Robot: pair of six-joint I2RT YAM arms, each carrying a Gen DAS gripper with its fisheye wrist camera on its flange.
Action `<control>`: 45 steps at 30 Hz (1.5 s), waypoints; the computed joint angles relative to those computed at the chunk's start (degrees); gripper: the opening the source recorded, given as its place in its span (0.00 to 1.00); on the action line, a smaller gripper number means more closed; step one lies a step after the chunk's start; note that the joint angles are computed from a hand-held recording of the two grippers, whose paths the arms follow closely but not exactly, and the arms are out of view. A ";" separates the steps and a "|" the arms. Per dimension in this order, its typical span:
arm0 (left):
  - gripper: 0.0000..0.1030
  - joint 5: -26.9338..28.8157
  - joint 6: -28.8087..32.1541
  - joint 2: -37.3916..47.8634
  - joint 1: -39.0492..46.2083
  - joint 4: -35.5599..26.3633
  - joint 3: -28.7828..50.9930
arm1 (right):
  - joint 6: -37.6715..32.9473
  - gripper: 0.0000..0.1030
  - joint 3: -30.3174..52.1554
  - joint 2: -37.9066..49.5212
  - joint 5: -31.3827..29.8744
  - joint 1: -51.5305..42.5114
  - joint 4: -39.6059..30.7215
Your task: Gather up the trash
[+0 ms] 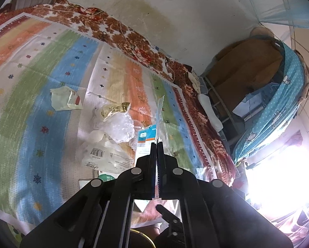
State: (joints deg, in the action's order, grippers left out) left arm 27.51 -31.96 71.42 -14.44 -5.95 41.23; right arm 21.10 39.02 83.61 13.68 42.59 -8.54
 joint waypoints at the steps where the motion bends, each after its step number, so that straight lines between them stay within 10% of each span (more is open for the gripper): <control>1: 0.00 0.10 0.03 0.01 0.04 -0.10 0.10 | -1.32 0.61 0.45 1.06 0.24 -0.40 0.68; 13: 0.00 3.24 -0.86 3.72 1.33 3.75 -0.12 | -14.16 0.61 3.91 10.53 -13.20 -9.36 5.19; 21: 0.00 2.61 0.00 4.91 -0.13 3.97 0.27 | -16.34 0.00 5.07 17.34 -16.81 -10.76 5.51; 30: 0.00 2.15 0.41 4.22 -1.01 2.84 0.78 | -16.49 0.01 4.58 14.86 -15.43 -8.92 3.99; 34: 0.00 2.27 0.16 3.84 -0.90 2.93 0.53 | -17.41 0.45 3.86 13.47 -15.35 -8.74 3.95; 45: 0.00 2.35 -0.57 4.51 -1.39 3.11 0.85 | -18.25 0.41 5.24 19.25 -15.61 -8.37 4.59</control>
State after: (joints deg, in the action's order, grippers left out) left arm 29.86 -32.53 75.94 -15.83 -2.84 42.08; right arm 2.85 44.26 102.86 -1.93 34.22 -3.95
